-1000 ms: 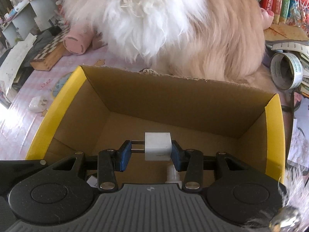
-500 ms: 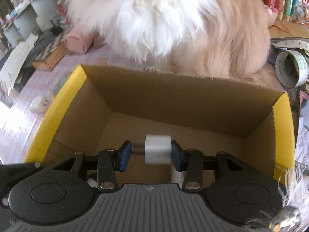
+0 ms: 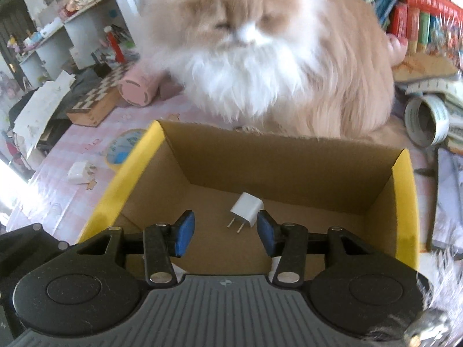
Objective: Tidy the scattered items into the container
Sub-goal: 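Lower into the box and open the right tool while the left tool releases the small box, then lift both open tools out of the yellow box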
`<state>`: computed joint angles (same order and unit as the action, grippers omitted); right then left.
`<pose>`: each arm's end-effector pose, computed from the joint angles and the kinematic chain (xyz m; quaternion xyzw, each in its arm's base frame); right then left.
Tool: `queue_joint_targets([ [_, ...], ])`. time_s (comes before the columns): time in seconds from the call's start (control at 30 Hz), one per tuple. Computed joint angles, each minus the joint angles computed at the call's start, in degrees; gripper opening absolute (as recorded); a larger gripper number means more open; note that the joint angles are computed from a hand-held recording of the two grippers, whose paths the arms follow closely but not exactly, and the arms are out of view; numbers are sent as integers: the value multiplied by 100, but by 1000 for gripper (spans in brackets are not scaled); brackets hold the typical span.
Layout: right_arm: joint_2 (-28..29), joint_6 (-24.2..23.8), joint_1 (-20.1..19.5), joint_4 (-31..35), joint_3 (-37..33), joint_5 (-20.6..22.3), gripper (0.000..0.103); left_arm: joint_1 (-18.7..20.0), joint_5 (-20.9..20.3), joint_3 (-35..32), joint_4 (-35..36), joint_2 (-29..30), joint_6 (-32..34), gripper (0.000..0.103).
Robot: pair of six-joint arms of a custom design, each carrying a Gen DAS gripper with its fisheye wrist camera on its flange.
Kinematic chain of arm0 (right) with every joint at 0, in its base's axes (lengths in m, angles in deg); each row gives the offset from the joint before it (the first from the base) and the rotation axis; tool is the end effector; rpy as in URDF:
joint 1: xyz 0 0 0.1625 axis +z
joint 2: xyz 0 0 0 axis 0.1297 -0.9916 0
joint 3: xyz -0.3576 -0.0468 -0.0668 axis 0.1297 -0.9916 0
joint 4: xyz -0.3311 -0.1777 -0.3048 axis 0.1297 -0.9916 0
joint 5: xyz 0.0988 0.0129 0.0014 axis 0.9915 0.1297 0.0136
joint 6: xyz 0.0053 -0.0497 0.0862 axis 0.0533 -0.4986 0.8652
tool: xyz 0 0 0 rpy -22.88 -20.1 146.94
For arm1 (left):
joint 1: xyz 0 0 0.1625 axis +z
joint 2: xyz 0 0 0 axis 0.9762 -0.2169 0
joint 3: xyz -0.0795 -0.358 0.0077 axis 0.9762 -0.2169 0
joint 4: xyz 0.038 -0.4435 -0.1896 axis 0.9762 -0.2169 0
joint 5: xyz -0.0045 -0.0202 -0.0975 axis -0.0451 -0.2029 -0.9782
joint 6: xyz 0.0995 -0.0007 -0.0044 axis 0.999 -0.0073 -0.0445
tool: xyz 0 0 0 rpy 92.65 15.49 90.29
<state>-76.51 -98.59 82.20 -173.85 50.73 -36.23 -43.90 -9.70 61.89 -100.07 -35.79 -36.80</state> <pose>0.1183 -0.7251 0.3144 0.4322 -0.8852 0.1219 0.1211 -0.4482 -0.5683 -0.0183 0.1337 0.8182 -0.3989 0.3918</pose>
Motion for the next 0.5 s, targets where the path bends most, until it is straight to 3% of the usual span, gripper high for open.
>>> queue_joint_targets([
  [0.2,-579,-278,-25,-597,654,321,45,-58,90,345,-749,-162,571,65],
  [0.5,-1472,-321,-105,-1873,1816,602,45,-401,151,1011,-810,-673,299,66],
])
